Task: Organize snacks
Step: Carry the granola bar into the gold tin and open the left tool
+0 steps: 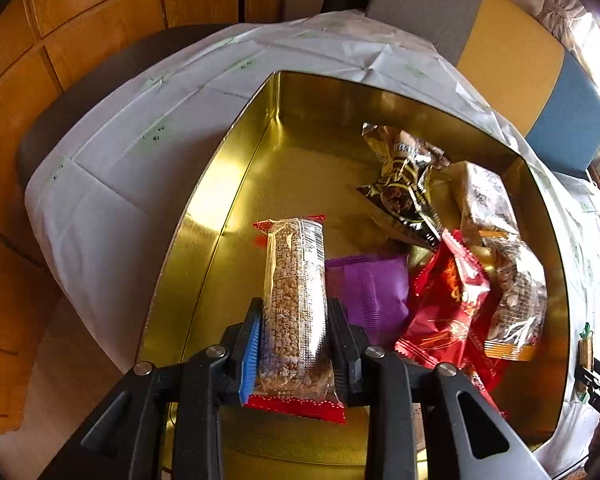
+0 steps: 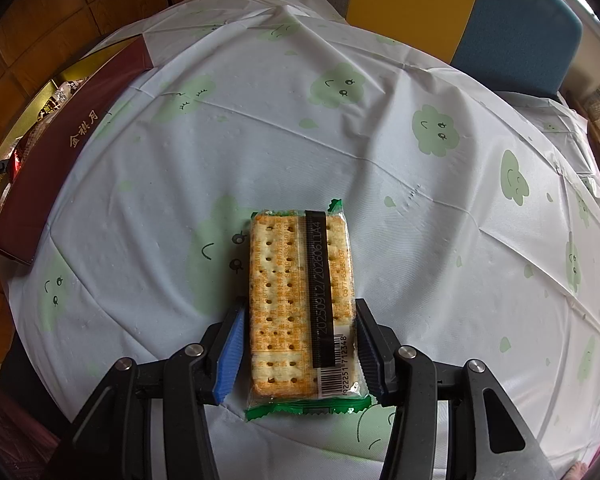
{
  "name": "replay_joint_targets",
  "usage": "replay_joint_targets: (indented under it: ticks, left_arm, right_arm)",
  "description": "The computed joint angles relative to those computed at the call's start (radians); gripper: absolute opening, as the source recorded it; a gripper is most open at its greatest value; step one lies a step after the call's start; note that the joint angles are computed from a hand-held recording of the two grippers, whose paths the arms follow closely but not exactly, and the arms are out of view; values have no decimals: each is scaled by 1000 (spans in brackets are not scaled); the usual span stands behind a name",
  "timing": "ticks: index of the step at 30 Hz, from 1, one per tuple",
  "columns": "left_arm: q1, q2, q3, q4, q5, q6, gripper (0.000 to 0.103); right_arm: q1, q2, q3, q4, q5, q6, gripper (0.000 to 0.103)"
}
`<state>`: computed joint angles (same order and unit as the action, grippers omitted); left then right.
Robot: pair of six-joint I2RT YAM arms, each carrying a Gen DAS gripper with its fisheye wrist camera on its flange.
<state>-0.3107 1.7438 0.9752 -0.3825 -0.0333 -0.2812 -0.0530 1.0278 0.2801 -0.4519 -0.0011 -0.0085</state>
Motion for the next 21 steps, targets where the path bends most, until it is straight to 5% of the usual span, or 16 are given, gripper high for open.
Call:
replay_joint_targets:
  ticks: [21]
  left_arm:
    - [-17, -64, -43, 33, -84, -3, 33]
  right_arm:
    - [-1, 4, 2, 4, 7, -5, 52]
